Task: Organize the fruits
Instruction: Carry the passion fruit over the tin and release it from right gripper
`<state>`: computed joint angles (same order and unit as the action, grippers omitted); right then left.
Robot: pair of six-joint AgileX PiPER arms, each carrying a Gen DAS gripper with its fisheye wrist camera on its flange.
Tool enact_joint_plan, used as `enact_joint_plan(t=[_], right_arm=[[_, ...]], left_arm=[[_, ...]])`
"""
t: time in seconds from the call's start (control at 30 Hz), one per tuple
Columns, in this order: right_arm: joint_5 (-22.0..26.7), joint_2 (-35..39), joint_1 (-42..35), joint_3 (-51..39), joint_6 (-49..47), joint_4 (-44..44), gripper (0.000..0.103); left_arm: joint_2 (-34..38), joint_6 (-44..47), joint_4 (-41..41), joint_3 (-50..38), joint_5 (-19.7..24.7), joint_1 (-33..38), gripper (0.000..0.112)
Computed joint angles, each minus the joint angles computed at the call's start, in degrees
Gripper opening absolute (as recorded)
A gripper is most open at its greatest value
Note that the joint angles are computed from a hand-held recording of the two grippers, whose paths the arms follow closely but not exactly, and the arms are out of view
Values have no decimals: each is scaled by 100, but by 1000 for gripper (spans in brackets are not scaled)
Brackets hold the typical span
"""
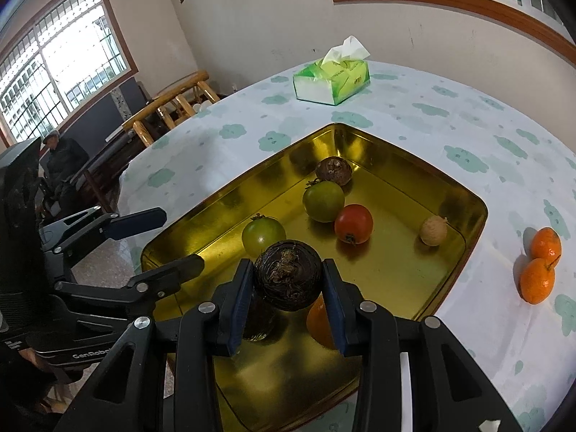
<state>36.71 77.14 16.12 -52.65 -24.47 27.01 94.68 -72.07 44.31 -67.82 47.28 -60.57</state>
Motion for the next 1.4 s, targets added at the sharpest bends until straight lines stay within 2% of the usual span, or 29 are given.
enact_joint_plan(t=[0.6,0.9,1.07,1.17,1.2,1.23,1.3,1.33,1.4], right_arm=[[-202,144,234,-124,398,-402,38],[-329,-128,86,104,71,26,44],[-317,-434,-364,400,-353,492,47],[-211,-659,-854,614,-744,858,49],[-145,-769,-1124,723,-995,1035,47],[-36,-936,-1375,809,-1306,1268,54],[-187,-1186,-1719,1027,-1483,1158,62],[-79,-1292,-2027,1082,-1700,1271,62],[517,-1380,-3005,1113,-2444,1946,62]], left_arm=[[-91,-102,52,185,-49,52,66],[-103,-74,78,175,38,42,66],[-72,-11,84,77,142,7,66],[-7,70,79,-58,251,-36,66],[15,96,83,-106,288,-54,66],[40,126,89,-162,331,-72,66],[93,203,79,-269,398,-100,66],[121,239,83,-321,425,-113,67],[206,319,84,-467,503,-152,67]])
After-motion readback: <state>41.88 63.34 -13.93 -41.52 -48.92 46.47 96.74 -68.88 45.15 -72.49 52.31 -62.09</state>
